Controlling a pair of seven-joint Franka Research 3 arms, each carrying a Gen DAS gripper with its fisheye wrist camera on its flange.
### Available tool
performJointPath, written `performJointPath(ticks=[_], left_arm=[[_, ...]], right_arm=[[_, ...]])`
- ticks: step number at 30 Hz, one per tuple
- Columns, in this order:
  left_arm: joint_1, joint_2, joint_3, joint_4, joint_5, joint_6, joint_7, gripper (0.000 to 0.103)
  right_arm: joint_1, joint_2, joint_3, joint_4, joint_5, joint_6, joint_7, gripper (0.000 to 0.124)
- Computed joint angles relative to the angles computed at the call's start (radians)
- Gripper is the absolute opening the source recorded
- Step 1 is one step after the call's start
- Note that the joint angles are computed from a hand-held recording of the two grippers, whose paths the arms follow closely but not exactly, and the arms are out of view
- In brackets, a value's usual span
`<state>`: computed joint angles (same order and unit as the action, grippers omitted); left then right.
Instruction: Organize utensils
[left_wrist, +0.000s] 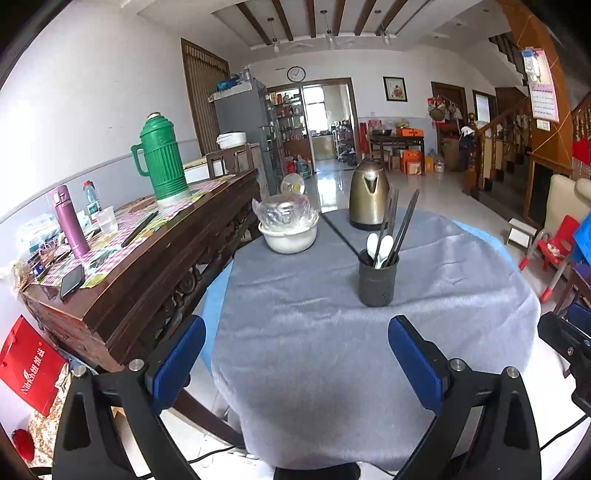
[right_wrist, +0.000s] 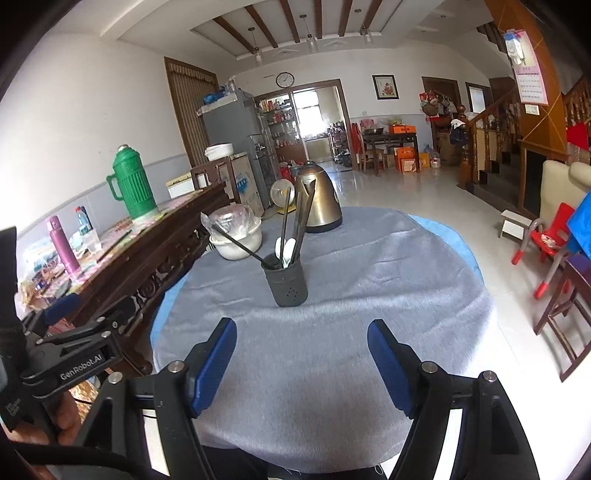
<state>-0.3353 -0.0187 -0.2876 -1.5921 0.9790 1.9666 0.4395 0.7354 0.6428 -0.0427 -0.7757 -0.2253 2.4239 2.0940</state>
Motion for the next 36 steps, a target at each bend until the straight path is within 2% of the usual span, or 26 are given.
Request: performJointPath(ticks=[3,7,19,36], left_arm=[[0.001,-0.011,0.001,-0.021,-0.015,-0.009,-0.005,0.099],[0.005,-0.017,-0.001,-0.034,-0.032,-0.004,-0.006,0.099],[0.013,-0.023,-0.003,-0.037,-0.043,-0.005,-0.011,0.099],[0.018,-0.027,-0.004,-0.039,-0.054,-0.008,-0.009,0.099]], right_arm=[[0.005,-0.001,0.001,-0.013,0.002,0.006,0.015,0.077],[0.005,0.040,0.007,0.052,0.021,-0.032,0.016,0.077],[0.016,0.059,-0.004,0.074,0.021,-0.033,0.013,0.077],[0.020,0.028,-0.011,0.021,-0.003,0.005,0.044,0.077]])
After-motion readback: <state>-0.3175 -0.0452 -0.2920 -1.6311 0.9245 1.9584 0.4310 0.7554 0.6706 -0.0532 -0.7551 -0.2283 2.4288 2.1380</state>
